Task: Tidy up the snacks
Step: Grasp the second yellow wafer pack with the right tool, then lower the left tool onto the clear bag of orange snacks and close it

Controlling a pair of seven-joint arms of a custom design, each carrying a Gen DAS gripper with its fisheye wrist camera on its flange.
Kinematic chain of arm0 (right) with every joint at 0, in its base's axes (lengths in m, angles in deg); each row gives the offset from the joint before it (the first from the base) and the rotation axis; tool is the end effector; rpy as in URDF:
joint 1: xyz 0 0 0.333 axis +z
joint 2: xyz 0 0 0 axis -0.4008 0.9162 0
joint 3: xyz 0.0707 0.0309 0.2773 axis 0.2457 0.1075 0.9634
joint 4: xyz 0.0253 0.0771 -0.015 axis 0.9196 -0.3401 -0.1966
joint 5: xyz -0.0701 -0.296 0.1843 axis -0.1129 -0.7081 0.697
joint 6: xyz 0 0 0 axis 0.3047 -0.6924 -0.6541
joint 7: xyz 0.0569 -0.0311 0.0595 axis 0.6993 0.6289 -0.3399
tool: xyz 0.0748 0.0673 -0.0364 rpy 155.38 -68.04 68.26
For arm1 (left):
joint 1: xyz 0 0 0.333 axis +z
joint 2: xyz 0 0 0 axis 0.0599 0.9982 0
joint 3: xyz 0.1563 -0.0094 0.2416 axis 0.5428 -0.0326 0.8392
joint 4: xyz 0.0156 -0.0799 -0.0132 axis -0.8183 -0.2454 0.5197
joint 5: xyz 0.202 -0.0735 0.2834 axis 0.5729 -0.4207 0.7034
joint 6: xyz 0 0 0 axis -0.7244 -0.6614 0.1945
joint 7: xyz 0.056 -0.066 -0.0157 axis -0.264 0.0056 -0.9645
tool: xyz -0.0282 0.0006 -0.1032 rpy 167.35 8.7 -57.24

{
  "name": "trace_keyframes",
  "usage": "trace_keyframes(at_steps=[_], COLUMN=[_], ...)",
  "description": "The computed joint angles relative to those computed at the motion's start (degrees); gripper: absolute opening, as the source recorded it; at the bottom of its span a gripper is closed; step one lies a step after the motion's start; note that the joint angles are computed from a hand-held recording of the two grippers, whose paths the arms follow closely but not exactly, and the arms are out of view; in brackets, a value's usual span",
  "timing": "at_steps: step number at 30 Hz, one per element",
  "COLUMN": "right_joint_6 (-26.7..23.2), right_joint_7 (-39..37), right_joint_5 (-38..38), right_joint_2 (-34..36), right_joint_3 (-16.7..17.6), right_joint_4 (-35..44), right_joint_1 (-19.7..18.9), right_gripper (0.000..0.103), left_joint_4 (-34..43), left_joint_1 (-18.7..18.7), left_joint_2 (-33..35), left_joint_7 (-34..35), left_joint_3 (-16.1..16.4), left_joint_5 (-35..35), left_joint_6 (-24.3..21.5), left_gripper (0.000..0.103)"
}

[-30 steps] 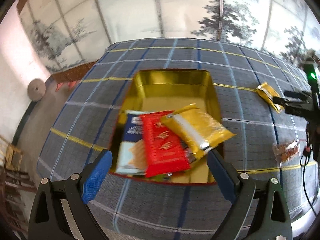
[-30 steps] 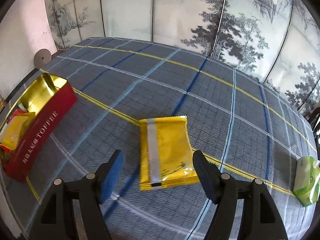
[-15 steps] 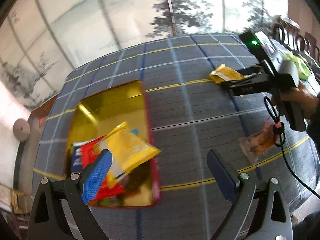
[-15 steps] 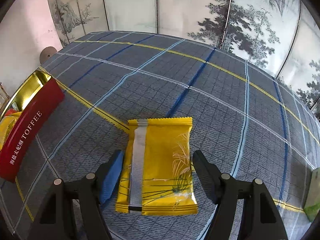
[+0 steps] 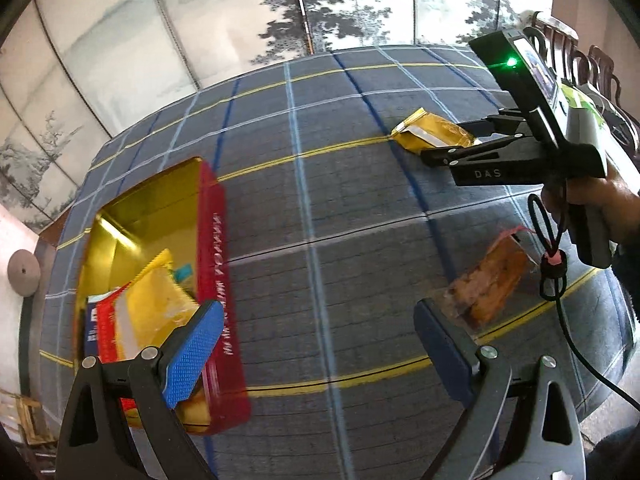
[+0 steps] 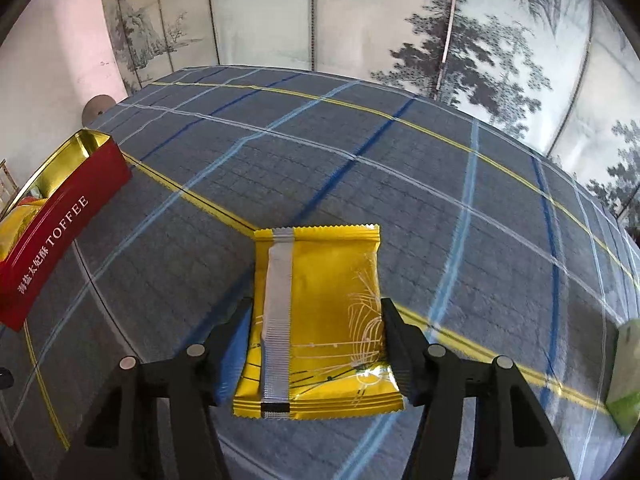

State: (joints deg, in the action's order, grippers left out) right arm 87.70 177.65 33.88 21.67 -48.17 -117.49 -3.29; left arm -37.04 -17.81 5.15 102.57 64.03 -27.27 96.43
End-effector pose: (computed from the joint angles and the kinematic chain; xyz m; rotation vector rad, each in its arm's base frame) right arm 0.6841 0.2356 0.4878 -1.7736 2.0287 -0.5697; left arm 0.6484 -0.3291 0.4940 -0.9690 2.5616 -0.6127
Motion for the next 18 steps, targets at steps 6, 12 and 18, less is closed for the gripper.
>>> trace_keyframes(at_steps=[6, 12, 18], right_joint_6=[3.86, 5.80, 6.47], right_joint_7=[6.12, 13.22, 20.93], right_joint_5=[-3.19, -7.72, -12.50], right_joint_2=[-9.16, -17.33, -24.60], right_joint_3=[-0.79, -0.43, 0.58], right_joint_4=[-14.38, -26.25, -36.11], right_joint_1=[0.42, 0.37, -0.15], right_gripper=[0.061, 0.061, 0.061], left_joint_4=[-3.66, -6.15, -5.39], left_joint_1=[0.18, 0.26, -0.38], left_joint_2=[-1.70, -2.40, -1.31], left_joint_7=[1.58, 3.96, 7.54], left_joint_3=[-1.13, -2.19, -2.68], left_joint_5=[-1.24, -2.69, -3.11], left_joint_6=[1.70, 3.93, 4.59], left_gripper=[0.095, 0.095, 0.095])
